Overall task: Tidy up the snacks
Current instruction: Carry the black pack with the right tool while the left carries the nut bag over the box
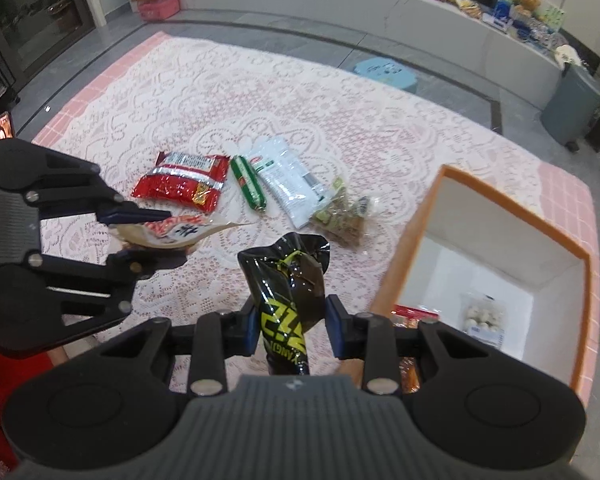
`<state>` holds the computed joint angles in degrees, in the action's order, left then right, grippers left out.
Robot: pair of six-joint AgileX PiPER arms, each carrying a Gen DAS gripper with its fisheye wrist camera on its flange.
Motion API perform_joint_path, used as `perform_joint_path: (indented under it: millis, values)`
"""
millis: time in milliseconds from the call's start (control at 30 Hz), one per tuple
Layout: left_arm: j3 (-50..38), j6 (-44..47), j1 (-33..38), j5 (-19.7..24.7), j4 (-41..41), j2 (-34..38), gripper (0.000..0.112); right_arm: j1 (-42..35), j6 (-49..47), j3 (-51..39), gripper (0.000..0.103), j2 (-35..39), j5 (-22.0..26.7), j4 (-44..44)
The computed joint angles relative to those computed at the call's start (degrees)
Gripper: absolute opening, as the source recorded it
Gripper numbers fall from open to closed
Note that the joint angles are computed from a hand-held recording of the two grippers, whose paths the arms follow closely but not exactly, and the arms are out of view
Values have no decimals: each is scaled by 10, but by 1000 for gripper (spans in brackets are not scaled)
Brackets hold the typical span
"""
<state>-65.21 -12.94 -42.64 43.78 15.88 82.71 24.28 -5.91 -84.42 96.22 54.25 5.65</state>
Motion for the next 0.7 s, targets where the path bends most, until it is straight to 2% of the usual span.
perform_joint_path:
  millis: [200, 367, 500, 700]
  values:
    - [-51, -44, -62, 37, 37, 3, 28, -25, 10, 51, 32, -76, -6, -20]
    - [-105, -55, -97, 44, 53, 42, 28, -69, 5, 88, 32, -120, -11, -26]
    - [-161, -30, -105, 39, 31, 94, 28, -115, -3, 112, 32, -132, -19, -23]
    - [-247, 37, -97, 11, -47, 181, 28, -186, -38, 140, 32, -112, -51, -5]
